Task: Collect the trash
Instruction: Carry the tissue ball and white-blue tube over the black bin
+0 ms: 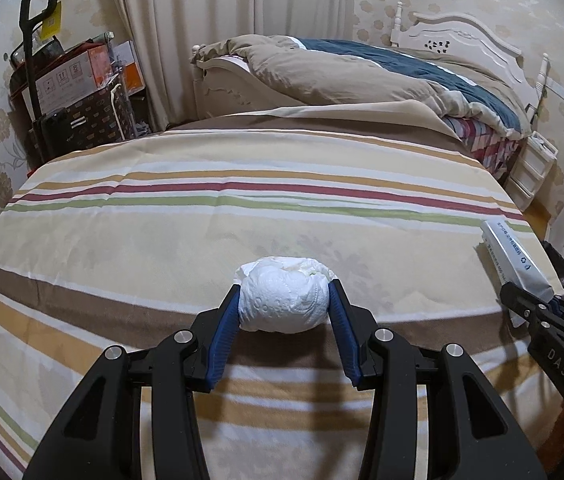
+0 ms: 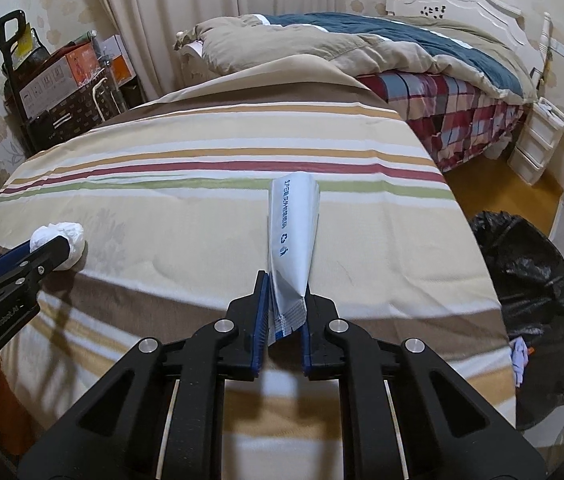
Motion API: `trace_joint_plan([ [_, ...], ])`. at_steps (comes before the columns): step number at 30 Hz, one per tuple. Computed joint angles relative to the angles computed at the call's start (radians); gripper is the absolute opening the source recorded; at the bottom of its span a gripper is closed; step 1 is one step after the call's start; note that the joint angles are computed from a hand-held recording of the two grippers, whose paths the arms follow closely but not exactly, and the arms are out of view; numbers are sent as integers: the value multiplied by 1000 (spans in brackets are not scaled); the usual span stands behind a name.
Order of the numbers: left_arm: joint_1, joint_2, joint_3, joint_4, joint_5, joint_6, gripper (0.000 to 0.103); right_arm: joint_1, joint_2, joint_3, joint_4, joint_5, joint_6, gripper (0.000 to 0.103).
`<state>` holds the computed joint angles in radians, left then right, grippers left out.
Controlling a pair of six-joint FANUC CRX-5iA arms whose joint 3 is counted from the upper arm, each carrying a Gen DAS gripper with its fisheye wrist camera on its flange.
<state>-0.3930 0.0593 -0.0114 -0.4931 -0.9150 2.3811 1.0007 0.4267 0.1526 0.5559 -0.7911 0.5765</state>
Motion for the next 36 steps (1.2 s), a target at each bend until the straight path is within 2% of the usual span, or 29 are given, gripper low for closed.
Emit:
trace_joint_plan([
  [20, -137, -11, 15, -73, -24, 73, 45, 20, -213, -302, 190, 71, -242, 13],
  [36, -229, 48, 101, -73, 13, 39, 45, 2, -354, -479, 334, 72, -432, 13],
])
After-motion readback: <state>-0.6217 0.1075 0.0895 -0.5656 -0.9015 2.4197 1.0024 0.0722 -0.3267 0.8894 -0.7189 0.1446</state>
